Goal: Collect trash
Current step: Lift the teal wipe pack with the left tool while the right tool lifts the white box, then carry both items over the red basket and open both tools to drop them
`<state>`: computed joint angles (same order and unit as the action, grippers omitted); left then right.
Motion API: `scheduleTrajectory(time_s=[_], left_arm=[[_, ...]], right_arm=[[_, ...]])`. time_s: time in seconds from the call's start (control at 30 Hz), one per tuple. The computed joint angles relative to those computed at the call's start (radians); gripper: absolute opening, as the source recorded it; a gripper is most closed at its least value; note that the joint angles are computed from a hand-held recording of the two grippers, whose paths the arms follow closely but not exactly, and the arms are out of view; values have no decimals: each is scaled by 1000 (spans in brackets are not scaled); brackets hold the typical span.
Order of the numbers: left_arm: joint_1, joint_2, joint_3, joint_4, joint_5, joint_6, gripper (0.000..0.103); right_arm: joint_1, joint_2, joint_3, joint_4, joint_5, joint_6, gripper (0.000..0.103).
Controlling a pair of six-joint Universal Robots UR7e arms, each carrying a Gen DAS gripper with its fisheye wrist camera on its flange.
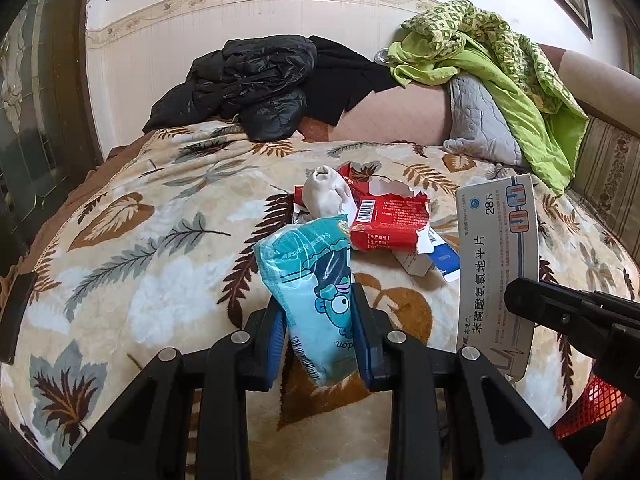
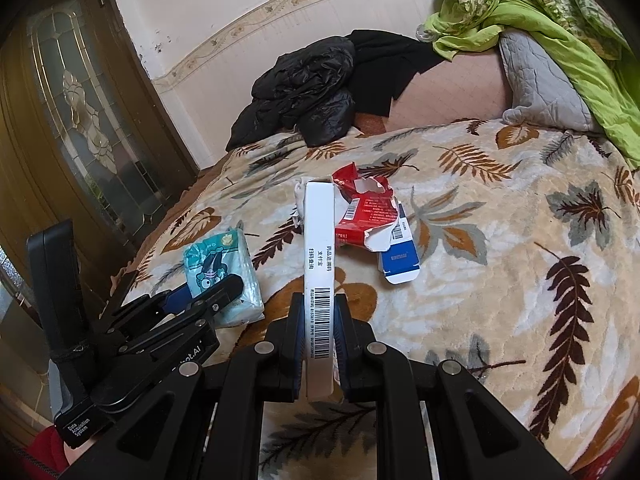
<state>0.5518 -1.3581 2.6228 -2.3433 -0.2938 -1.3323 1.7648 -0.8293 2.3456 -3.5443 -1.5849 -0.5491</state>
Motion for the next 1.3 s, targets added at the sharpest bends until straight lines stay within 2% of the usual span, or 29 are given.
scheduleTrajectory(time_s=[0.1,0.33,0.4,0.57,0.7,0.83,0.97,1.17,1.3], left_arm=[[-1,14,9,-63,-6,38,29],[-8,102,41,-409,-30,259,29],[-14,132,39,-463,-34,302,29],[-34,201,30,-598,-70,389,29],[-55,265,7,-717,-118,469,29],[-93,351,-37,-841,-168,581,29],[-130,423,-93,-904,-224,673,29],[-155,512,-196,-971,-354,811,29],[-165,576,-278,-975,-462,881,29]], right_arm=[[-4,-4,2,-1,2,3,15],[-19,-31,17,-3,20,32,15],[-32,-48,29,5,29,42,15],[-83,-124,76,36,71,70,15],[-128,-226,131,59,101,70,15],[-186,-358,186,88,110,58,15],[-272,-527,242,136,129,55,15],[-459,-833,317,260,167,13,15],[-583,-993,344,339,190,-15,15]])
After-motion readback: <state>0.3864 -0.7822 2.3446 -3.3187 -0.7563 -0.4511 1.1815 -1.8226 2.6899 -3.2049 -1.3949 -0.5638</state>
